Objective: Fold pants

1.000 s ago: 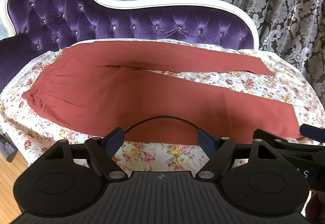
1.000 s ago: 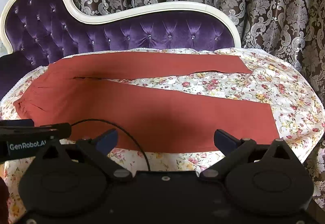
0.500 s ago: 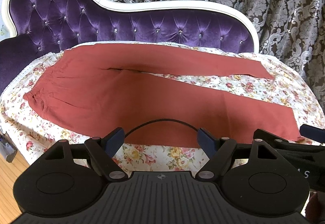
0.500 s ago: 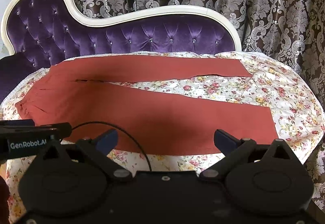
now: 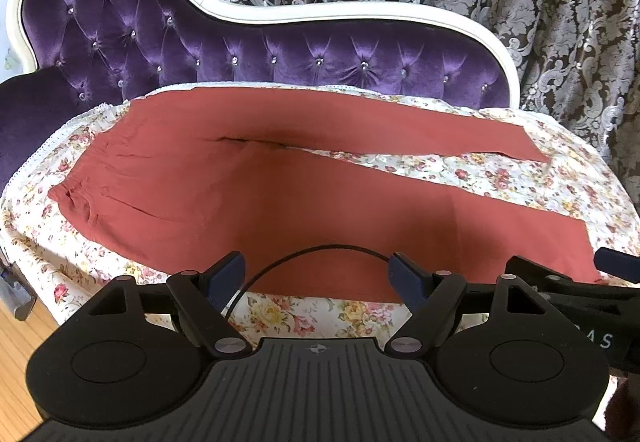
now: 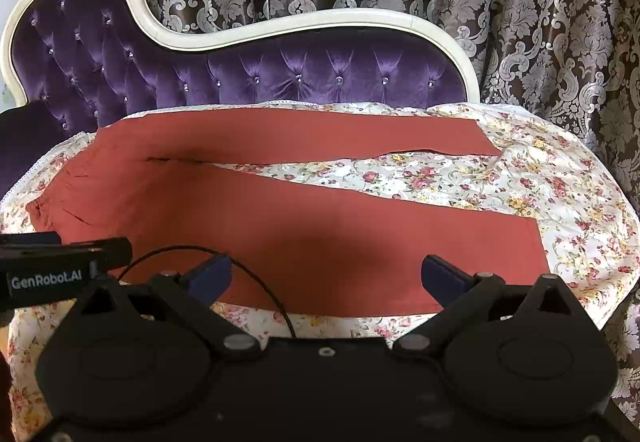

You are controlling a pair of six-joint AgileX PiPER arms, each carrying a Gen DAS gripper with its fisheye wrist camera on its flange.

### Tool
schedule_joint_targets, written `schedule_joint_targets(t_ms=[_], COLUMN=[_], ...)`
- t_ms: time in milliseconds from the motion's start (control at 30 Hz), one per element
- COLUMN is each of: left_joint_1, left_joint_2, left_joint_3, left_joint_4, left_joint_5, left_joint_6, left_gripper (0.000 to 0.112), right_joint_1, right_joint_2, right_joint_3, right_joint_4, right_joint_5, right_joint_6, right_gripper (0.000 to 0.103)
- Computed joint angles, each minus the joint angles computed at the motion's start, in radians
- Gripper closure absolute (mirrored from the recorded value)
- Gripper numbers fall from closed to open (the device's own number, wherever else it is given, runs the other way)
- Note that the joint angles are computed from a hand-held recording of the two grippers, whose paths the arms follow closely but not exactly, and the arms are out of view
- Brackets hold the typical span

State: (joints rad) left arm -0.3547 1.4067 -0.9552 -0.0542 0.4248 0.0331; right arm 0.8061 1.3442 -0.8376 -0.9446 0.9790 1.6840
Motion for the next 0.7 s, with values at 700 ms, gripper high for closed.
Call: schedule_joint_targets(t_ms=[700], left_joint_1=[0.013], left_joint_2=[0.072], left_joint_3=[-0.051], left_joint_4=[-0.005], left_joint_5=[0.025], left_joint_6=[0.001], left_gripper=[0.035], right_joint_1=[-0.122], right_joint_2=[0.025], right_joint_3=[-0.007], right_joint_4=[0.046], right_joint_5=[-0.112], right_joint_6=[-0.094], right_gripper=[0.0])
